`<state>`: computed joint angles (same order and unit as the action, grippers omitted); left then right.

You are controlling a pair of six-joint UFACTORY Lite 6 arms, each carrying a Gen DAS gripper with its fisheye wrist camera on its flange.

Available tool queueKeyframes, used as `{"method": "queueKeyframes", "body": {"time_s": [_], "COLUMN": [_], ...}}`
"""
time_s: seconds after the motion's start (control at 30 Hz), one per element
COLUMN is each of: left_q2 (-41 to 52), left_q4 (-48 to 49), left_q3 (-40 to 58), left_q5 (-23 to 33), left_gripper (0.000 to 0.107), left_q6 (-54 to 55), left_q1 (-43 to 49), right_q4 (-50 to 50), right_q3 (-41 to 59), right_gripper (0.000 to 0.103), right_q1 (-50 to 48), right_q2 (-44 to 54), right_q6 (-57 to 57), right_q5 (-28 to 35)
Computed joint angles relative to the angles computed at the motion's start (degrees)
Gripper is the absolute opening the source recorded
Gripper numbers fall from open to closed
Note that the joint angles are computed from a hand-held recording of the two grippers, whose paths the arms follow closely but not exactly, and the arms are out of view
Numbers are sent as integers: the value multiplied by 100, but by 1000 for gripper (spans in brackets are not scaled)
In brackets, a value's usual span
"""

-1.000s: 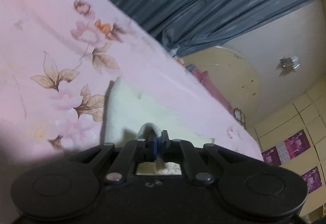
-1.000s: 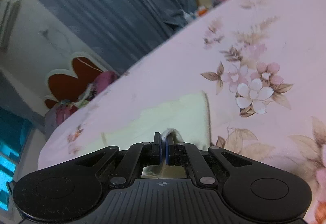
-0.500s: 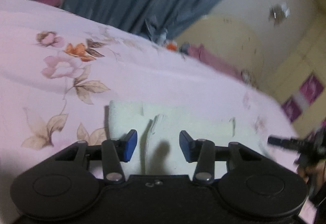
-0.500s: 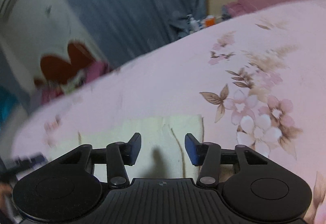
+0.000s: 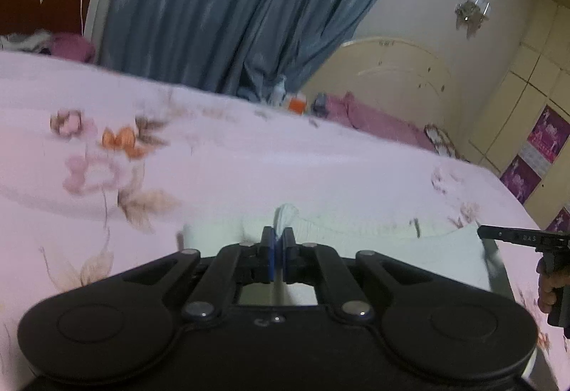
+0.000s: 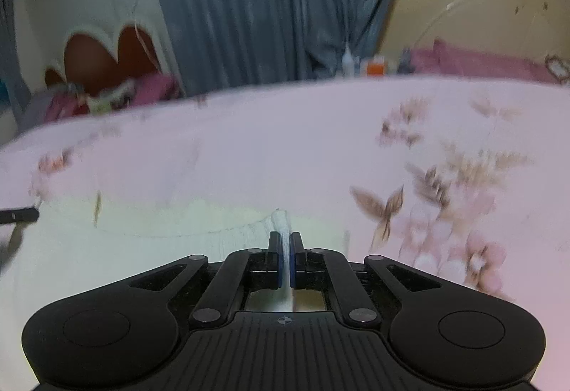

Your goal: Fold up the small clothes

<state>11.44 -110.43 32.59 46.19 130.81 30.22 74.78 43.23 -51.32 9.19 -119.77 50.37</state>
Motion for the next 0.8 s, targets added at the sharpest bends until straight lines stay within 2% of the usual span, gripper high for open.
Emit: {"method": "queueKeyframes", "body": {"time_s": [0.1, 0.23, 0.27, 0.33, 0.37, 0.4, 0.43, 0.47, 0.5, 0.57, 0.7, 0.73, 0.8], "left_q2": [324, 953, 1119, 1170, 1048, 687, 290, -58, -269, -477, -299, -199, 0], "left_q4": [-144, -289, -227, 4, 1, -239, -558, -717, -812, -937, -2861, -3192, -3227], "left_q3": [379, 802, 892, 978, 913, 663, 348, 68, -106, -280, -362, -346, -297], "left_q5": [-251, -706, -675, -608, -613, -691, -659, -539, -502, -656, -1240, -1274, -1231], "left_gripper": [3, 3, 4, 10, 21, 24, 29, 32, 33, 39, 47, 47, 44], "left_q6": [-208, -216, -253, -563, -633, -462, -52, 242, 296, 272, 1750, 1965, 2022], "left_q1": [-267, -555, -525, -394, -345, -329, -331, -356, -474, -1185, -2984, -3141, -2894], "right_q4": [241, 424, 294, 353, 390, 351, 522, 801, 863, 421, 518, 646, 871], "right_q3": [52, 266, 369, 354, 339, 334, 173, -133, -384, -722, -1594, -1776, -1909], "right_gripper": [3, 3, 3, 3, 3, 4, 11, 37, 48, 48, 48, 48, 48], "right_q1": [266, 715, 760, 823, 759, 728, 715, 599, 475, 719, 1838, 2092, 2241], "right_q2": [16, 491, 612, 776, 752, 678, 445, 38, -296, -719, -1354, -1458, -1497], "right_q6": [-4, 150, 298, 268, 278, 463, 410, 116, -87, 150, 140, 28, -303], "right_q5": [-206, -749, -853, -1013, -1000, -1008, -1131, -1066, -762, -397, -424, -568, -806]}}
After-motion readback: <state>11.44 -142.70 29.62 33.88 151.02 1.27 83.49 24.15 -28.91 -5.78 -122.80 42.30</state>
